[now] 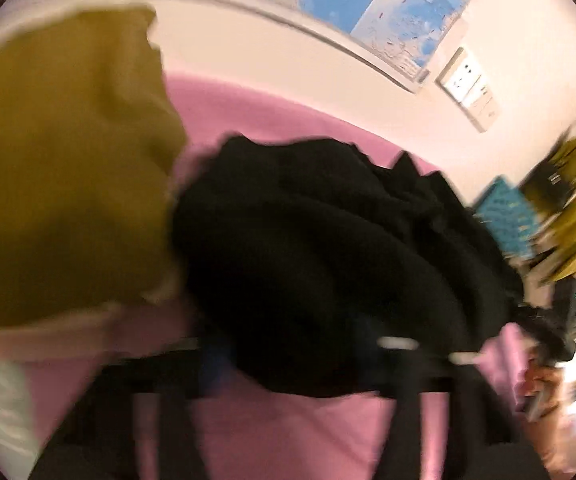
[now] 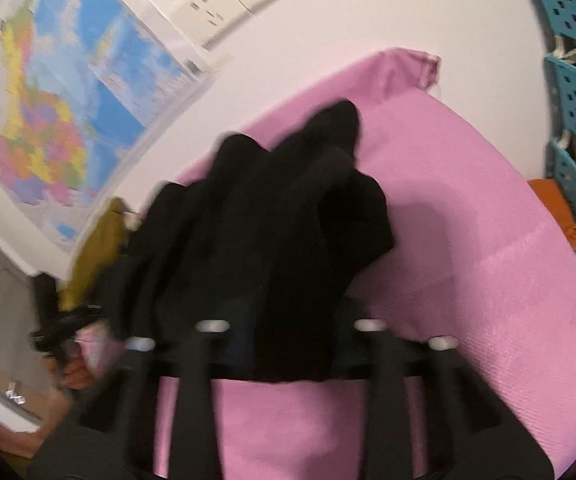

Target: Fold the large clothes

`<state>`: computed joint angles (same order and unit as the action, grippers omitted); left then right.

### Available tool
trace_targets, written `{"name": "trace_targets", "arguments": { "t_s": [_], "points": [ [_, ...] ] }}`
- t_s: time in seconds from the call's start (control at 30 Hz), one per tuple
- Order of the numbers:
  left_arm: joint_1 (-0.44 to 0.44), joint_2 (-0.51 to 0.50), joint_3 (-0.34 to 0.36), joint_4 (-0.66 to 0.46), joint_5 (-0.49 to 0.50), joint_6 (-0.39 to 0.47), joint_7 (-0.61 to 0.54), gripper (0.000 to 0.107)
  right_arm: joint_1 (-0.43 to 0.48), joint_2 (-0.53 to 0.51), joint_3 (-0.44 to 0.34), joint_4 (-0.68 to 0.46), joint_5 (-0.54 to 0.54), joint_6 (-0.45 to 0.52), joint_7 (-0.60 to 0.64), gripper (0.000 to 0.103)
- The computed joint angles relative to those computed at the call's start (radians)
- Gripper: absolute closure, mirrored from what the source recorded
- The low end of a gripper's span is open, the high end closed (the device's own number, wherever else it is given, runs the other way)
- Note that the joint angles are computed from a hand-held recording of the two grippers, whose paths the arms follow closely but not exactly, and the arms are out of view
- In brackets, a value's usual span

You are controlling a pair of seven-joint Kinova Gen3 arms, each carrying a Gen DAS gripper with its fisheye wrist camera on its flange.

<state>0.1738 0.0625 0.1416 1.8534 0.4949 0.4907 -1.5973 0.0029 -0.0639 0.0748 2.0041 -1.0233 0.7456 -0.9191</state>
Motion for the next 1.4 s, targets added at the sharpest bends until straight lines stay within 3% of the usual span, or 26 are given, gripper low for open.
{"name": "trace_targets", "arguments": {
  "t_s": [0.07,0.2,0.3,0.4,0.43,0.5,0.53,0.6,0.67,0.73,0.8,0.87,0.97,1.03,1.07,1.17,1.2,1.23,1.27,1.3,1.4],
  "points": [
    [0.041,-0.034,-0.043,0.016,0.023,-0.007,-0.031,0.091,-0.014,-0.051,0.07,-0.013,-0.019,0.059,0.02,0.086],
    [0.2,-0.119,-0.228,0.027,0.04,0.069,0.001,0.098,-0.136,-0.191,0.215,-0.018,0.059,0.042,-0.033,0.087],
    [0.298,-0.113,-0.307,0.036,-0.017,0.123,0.067,0.101,-0.072,-0.184,0.193,-0.019,0.18,0.083,-0.129,0.086],
    [0.294,-0.075,-0.226,0.032,-0.139,0.121,0.18,0.101,0.05,-0.085,0.057,-0.016,0.301,0.126,-0.248,0.081],
    [0.281,-0.072,-0.193,0.029,-0.18,0.109,0.208,0.1,0.084,-0.083,0.012,-0.014,0.331,0.117,-0.279,0.071],
    [0.232,-0.073,-0.118,0.008,-0.261,0.116,0.285,0.088,0.15,-0.123,-0.068,-0.011,0.374,0.078,-0.337,0.05],
    [0.194,-0.076,-0.072,-0.004,-0.302,0.122,0.325,0.085,0.179,-0.162,-0.105,-0.007,0.403,0.043,-0.373,0.044],
    [0.118,-0.118,0.011,-0.002,-0.383,0.112,0.38,0.076,0.189,-0.218,-0.133,-0.01,0.46,0.004,-0.434,0.042],
    [0.107,-0.152,0.042,-0.003,-0.464,0.099,0.433,0.069,0.171,-0.273,-0.145,-0.012,0.493,-0.041,-0.473,0.038],
    [0.169,-0.159,0.025,-0.037,-0.546,0.103,0.456,0.066,0.088,-0.284,-0.126,-0.028,0.475,-0.06,-0.447,0.038],
    [0.261,-0.129,-0.02,-0.1,-0.627,0.135,0.484,0.05,0.015,-0.248,-0.105,-0.05,0.444,-0.057,-0.384,0.038],
    [0.351,-0.084,-0.072,-0.16,-0.662,0.152,0.469,0.049,-0.035,-0.184,-0.138,-0.088,0.466,-0.057,-0.369,0.039],
    [0.444,0.022,-0.131,-0.266,-0.623,0.184,0.387,0.048,-0.06,-0.05,-0.219,-0.17,0.552,-0.041,-0.419,0.039],
    [0.456,0.094,-0.147,-0.338,-0.551,0.231,0.325,0.048,-0.063,0.033,-0.263,-0.221,0.613,-0.022,-0.479,0.039],
    [0.447,0.135,-0.142,-0.376,-0.524,0.26,0.308,0.048,-0.074,0.071,-0.275,-0.243,0.641,-0.014,-0.506,0.042],
    [0.502,0.214,-0.206,-0.429,-0.522,0.304,0.327,0.056,-0.08,0.131,-0.32,-0.275,0.723,-0.019,-0.591,0.069],
    [0.521,0.24,-0.23,-0.448,-0.531,0.316,0.346,0.063,-0.084,0.135,-0.328,-0.28,0.748,-0.024,-0.609,0.084],
    [0.525,0.26,-0.241,-0.467,-0.535,0.333,0.359,0.067,-0.091,0.13,-0.325,-0.278,0.759,-0.037,-0.614,0.09],
    [0.538,0.273,-0.254,-0.484,-0.554,0.348,0.374,0.076,-0.094,0.123,-0.316,-0.283,0.753,-0.042,-0.615,0.093],
    [0.569,0.287,-0.285,-0.504,-0.589,0.371,0.404,0.097,-0.079,0.111,-0.323,-0.283,0.732,-0.056,-0.605,0.097],
    [0.564,0.291,-0.284,-0.526,-0.637,0.373,0.464,0.101,-0.053,0.053,-0.315,-0.257,0.646,-0.143,-0.545,0.098]
  ]
}}
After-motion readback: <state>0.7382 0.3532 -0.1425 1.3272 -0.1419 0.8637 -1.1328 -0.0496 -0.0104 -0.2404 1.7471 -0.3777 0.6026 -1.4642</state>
